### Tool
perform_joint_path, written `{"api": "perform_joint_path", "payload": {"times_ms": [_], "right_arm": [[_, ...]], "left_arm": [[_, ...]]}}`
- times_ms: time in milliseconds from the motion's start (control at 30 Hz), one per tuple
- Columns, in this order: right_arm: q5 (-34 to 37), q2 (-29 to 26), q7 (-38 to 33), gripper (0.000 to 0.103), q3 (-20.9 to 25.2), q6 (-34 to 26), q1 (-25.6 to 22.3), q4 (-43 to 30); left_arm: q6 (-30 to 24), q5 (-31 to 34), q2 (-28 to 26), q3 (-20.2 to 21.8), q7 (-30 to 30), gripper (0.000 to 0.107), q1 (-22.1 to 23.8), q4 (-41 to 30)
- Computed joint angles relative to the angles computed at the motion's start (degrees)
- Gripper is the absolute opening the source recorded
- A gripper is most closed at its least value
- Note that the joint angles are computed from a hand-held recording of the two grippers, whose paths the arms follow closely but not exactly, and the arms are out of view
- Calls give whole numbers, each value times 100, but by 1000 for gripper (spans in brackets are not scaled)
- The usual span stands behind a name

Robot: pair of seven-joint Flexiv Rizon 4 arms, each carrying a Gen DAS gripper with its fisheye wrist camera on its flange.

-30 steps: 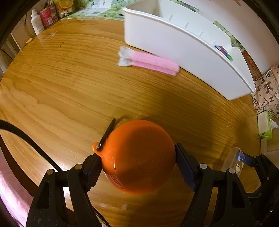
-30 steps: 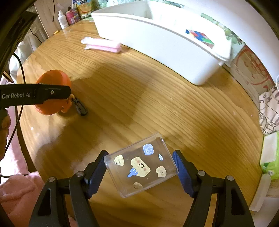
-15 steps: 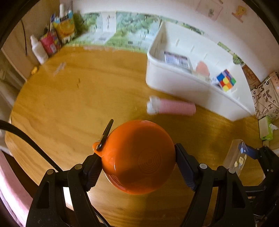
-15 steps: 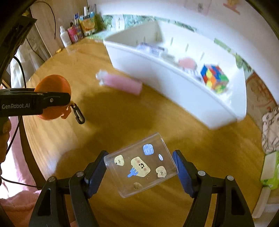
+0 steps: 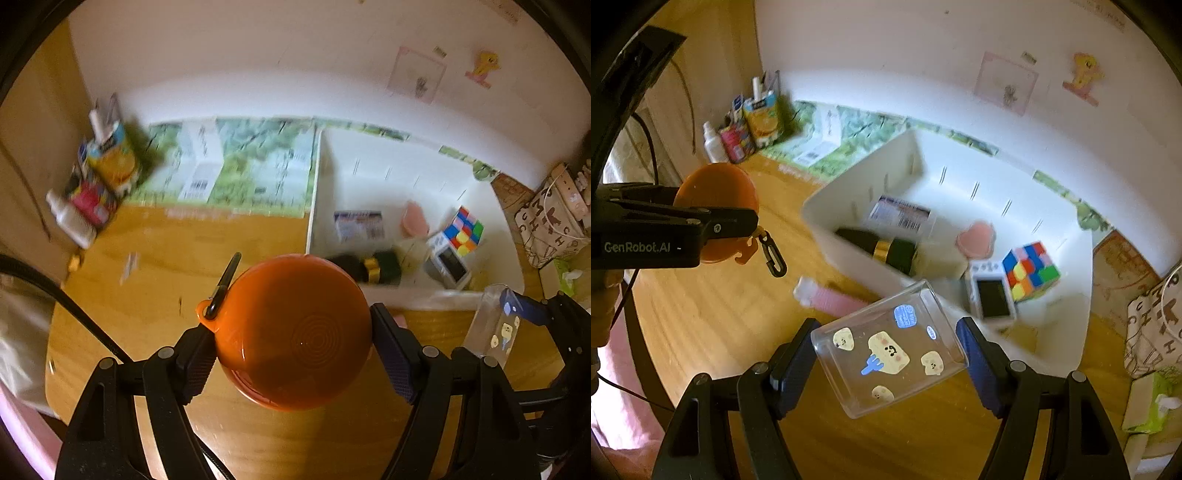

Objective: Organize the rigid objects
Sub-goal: 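Carry the orange ball over the bin with the left gripper while the right carries the clear box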

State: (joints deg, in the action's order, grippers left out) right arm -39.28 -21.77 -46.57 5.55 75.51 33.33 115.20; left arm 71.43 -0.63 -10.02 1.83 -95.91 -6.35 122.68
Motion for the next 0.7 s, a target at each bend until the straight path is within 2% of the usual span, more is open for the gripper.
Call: {"api": "perform_joint_path", "payload": {"times_ms": [400, 700], "right_arm": [[-519, -271, 979, 75, -546, 24, 118, -497], [-974, -541, 1718, 75, -909, 173, 67, -709]], "left_arm": [[170, -655, -528, -313, 1214, 80, 153, -701], [742, -1577, -1046, -839, 2241, 80, 328, -978]]}}
